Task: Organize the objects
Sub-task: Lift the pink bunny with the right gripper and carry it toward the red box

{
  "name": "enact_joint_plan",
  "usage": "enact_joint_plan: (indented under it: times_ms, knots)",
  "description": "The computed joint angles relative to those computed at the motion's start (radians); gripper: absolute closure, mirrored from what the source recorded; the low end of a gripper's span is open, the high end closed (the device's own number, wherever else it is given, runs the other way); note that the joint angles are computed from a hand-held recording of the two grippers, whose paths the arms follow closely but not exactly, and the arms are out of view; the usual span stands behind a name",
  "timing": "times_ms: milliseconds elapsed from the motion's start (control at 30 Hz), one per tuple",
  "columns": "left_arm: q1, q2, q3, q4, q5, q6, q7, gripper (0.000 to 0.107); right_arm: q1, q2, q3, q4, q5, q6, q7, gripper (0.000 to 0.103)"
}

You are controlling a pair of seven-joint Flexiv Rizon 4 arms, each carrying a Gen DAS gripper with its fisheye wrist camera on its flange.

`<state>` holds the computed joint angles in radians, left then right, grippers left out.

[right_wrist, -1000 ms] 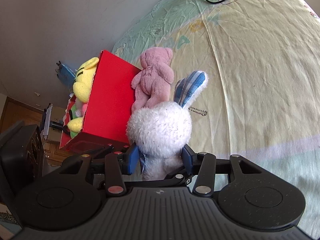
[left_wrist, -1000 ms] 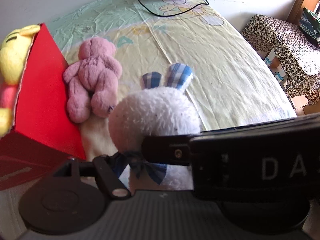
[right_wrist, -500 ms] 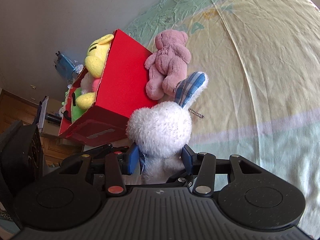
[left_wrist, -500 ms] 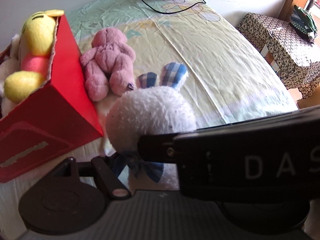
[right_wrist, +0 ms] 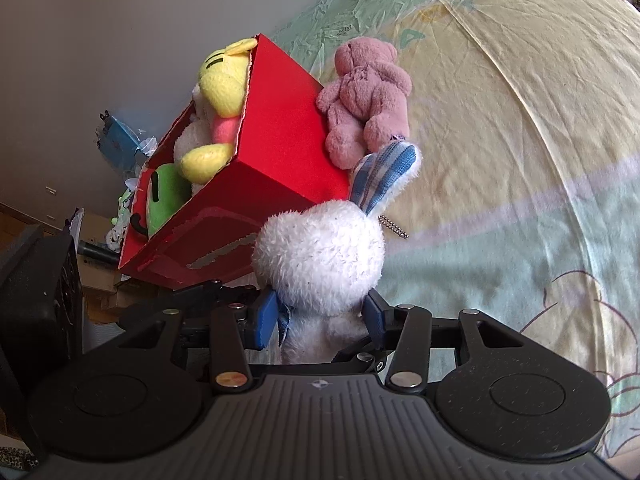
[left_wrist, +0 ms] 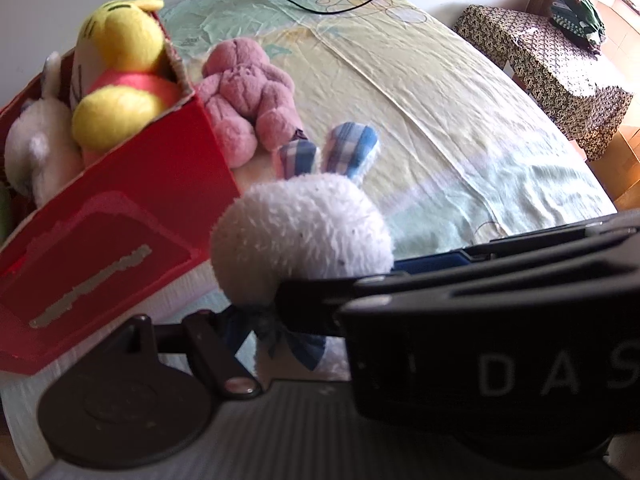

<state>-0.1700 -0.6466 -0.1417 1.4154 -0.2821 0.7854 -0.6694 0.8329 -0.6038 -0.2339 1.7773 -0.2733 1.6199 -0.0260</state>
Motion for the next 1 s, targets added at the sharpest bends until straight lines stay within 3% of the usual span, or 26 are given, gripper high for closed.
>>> enact_joint_plan:
  times_ms: [200, 367, 500, 733, 1000]
  knots:
    - [0.006, -0.001, 0.016, -0.019, 0.014, -0.016, -0.009, 0.034, -0.049, -0.019, 0.068, -0.050, -0.009, -0.022, -0.023, 0.055]
    - [-0.002, 0.009, 0.040, -0.019, 0.038, -0.009, -0.074, 0.034, -0.178, -0.041, 0.237, -0.112, -0.018, -0.052, -0.139, 0.055]
    - [-0.013, 0.030, 0.058, -0.005, 0.060, 0.002, -0.159, 0.033, -0.310, -0.059, 0.416, -0.160, 0.007, -0.088, -0.285, 0.056]
    - [-0.034, 0.076, 0.086, 0.049, 0.103, 0.052, -0.318, 0.032, -0.472, -0.085, 0.654, -0.210, 0.081, -0.151, -0.565, 0.059]
    - [-0.041, 0.135, 0.120, 0.090, 0.175, 0.084, -0.480, 0.032, -0.569, -0.136, 0.841, -0.302, 0.155, -0.225, -0.849, 0.061]
